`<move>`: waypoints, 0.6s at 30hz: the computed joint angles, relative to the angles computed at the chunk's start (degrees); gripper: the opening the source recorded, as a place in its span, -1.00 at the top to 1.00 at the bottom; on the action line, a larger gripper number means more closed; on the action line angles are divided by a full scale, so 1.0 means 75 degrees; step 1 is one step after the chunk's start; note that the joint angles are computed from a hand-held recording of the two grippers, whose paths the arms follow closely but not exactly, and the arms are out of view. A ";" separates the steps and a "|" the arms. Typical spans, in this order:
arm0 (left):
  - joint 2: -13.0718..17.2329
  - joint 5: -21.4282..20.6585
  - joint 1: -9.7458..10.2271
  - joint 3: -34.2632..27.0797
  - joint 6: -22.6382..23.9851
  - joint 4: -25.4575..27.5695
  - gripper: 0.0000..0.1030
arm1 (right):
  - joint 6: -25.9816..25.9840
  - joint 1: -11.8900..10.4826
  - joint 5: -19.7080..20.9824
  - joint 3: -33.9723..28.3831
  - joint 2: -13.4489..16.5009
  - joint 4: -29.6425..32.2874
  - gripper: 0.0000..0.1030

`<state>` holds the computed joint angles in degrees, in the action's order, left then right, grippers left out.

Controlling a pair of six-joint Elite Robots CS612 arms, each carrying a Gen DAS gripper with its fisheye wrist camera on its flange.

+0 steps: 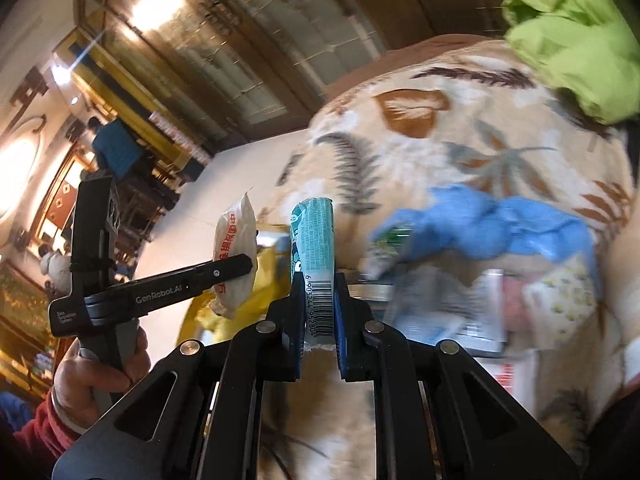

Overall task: Organize soft objects
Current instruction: 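Carry the teal packet and white packet into the white box and open both grippers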

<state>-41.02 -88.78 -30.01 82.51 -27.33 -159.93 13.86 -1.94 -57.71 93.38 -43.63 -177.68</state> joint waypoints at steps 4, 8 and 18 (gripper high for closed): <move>-0.0140 0.0154 0.0128 0.0254 -0.0055 -0.0026 0.48 | -0.0179 0.0253 0.0106 -0.0296 0.0124 0.0276 0.78; -0.0216 0.0254 0.0227 0.0433 -0.0066 -0.0015 0.48 | 0.0002 0.0430 0.0321 -0.0589 0.0332 0.0480 0.78; -0.0136 0.0348 0.0396 0.0514 -0.0050 0.0303 0.48 | 0.0271 0.0824 0.0596 -0.1336 0.0812 0.1034 0.77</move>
<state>-42.04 -86.17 -27.04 86.36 -27.70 -157.66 15.89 4.24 -53.24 83.36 -37.53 -169.93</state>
